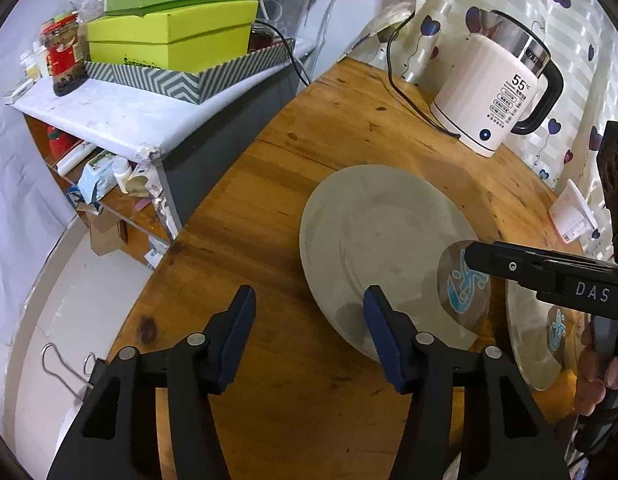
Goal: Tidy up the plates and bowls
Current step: 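Close the right gripper on the logo rim while the left gripper closes on the rim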
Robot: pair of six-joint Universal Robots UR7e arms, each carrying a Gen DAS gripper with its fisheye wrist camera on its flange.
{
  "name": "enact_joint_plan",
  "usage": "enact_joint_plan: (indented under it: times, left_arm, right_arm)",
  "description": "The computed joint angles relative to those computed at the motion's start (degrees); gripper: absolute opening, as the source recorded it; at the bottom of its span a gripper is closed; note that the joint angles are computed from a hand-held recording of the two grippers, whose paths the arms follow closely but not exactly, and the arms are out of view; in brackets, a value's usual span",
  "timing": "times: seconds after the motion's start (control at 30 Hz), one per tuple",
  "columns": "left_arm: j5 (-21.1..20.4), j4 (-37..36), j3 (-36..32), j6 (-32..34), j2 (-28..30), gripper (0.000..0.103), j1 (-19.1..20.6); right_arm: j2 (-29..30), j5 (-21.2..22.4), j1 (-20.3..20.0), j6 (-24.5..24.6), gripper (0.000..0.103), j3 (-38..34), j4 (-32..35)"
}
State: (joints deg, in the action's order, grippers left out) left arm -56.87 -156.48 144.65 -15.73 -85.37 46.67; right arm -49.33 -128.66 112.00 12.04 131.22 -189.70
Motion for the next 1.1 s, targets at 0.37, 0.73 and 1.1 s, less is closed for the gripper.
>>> enact_joint_plan:
  times: [0.37, 0.73, 1.1]
  left_arm:
    - [-1.0, -2.0, -0.8, 2.8, 2.2, 0.043, 0.3]
    - [-0.1, -3.5, -0.5, 2.5, 1.9, 0.038, 0.4]
    - [-2.5, -3.8, -1.0, 3.3, 2.6, 0.037, 1.2]
  right_arm:
    - [1.3, 1.4, -1.3, -0.2, 0.031, -1.0, 0.8]
    - [1.5, 2.3, -1.7, -1.1, 0.030, -0.8, -0.9]
    - [1.5, 2.3, -1.8, -1.3, 0.028, -0.8, -1.0]
